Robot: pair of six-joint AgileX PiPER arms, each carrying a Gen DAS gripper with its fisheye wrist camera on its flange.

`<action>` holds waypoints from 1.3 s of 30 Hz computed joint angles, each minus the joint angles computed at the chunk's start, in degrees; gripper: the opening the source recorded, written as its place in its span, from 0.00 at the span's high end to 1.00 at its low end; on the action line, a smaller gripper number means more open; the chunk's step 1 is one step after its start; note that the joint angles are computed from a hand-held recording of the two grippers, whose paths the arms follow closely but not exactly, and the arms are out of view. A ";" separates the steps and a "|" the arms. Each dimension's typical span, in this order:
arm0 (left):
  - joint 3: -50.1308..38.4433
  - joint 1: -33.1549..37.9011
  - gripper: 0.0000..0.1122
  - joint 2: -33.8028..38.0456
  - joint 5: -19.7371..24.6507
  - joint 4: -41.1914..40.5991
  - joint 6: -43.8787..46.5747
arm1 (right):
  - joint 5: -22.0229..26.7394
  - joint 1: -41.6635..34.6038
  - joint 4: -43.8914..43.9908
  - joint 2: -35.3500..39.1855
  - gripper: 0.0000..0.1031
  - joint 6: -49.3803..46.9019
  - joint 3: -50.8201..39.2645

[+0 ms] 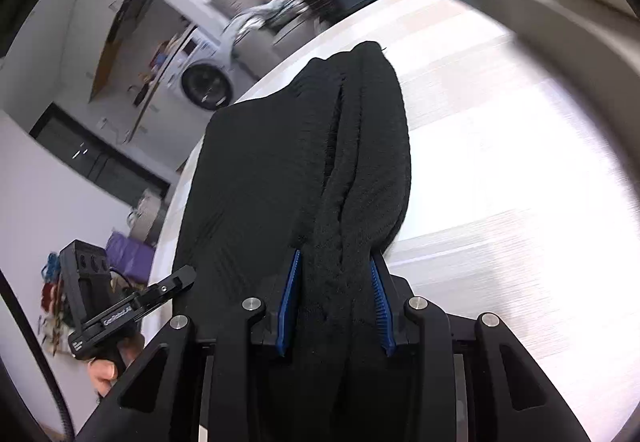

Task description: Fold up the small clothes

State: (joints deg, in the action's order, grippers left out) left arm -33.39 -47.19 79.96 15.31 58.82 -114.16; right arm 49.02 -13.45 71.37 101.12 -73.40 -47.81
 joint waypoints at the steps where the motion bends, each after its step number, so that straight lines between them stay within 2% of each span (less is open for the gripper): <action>1: 1.63 -0.55 0.89 -2.28 1.72 -1.72 1.22 | -0.06 1.50 0.70 -0.14 0.66 -0.57 0.56; 4: 5.62 -2.55 0.88 -8.31 7.08 -5.23 3.13 | -0.59 6.21 2.89 -0.11 0.66 -1.79 1.39; 9: 9.13 -4.45 0.87 -14.79 11.95 -9.15 6.18 | -3.66 10.94 3.68 -0.06 0.66 -0.75 0.90; 10: 8.67 -5.86 0.87 -15.18 14.11 -9.53 6.39 | -3.91 10.81 2.98 -0.56 0.66 0.05 0.84; 12: 7.09 -9.05 0.82 -15.53 19.67 -11.30 7.76 | -4.30 10.19 1.82 -2.15 0.57 1.69 1.17; 14: 6.51 -13.23 0.78 -17.49 24.99 -11.73 7.03 | -3.91 8.06 2.10 -4.75 0.55 0.39 3.16; 16: 5.54 -17.00 0.66 -18.76 28.19 -11.73 5.99 | -2.53 5.92 0.24 -7.57 0.53 0.06 4.59; 19: 3.39 -24.77 0.52 -18.59 34.07 -9.67 1.48 | -0.04 3.05 -2.05 -11.34 0.35 -0.84 7.00; 21: 2.24 -29.39 0.41 -18.23 36.82 -9.44 0.08 | 0.65 1.49 -3.24 -14.60 0.33 -2.22 9.33; 22: 1.57 -30.85 0.36 -17.56 37.47 -9.35 -0.53 | 1.23 1.15 -3.50 -15.96 0.33 -3.15 10.47; 24: 0.39 -33.52 0.34 -15.90 37.80 -8.56 -1.85 | 2.47 1.97 -3.52 -16.36 0.33 -3.66 10.79; 27: -0.48 -34.71 0.25 -12.97 36.42 -9.14 -1.75 | 5.39 2.35 -2.49 -16.95 0.33 -8.89 13.69; 29: -0.29 -35.09 0.25 -11.40 34.71 -8.90 -2.36 | 4.90 4.81 -1.66 -16.54 0.33 -11.23 14.71; 33: -0.33 -35.14 0.13 -8.94 32.76 -9.65 -2.22 | -0.36 9.80 -0.57 -13.87 0.33 -14.04 14.61; 34: -0.16 -35.02 0.12 -8.46 32.37 -9.73 -2.12 | -1.62 10.81 -0.74 -13.16 0.40 -14.10 14.12; 36: 0.08 -34.93 0.12 -7.87 31.60 -10.20 -1.95 | -6.82 13.61 -2.59 -14.52 0.60 -13.37 14.30; 37: 0.37 -34.85 0.12 -7.76 31.16 -10.20 -2.29 | -8.44 14.83 -4.91 -15.29 0.65 -12.51 14.32; 39: 1.24 -34.29 0.12 -7.96 30.07 -9.88 -2.91 | -6.70 14.95 -9.19 -14.70 0.79 -8.76 12.51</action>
State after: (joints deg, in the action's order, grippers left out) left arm -32.16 -81.48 71.99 45.38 48.93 -117.06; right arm 42.32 1.51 62.18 86.42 -82.16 -35.30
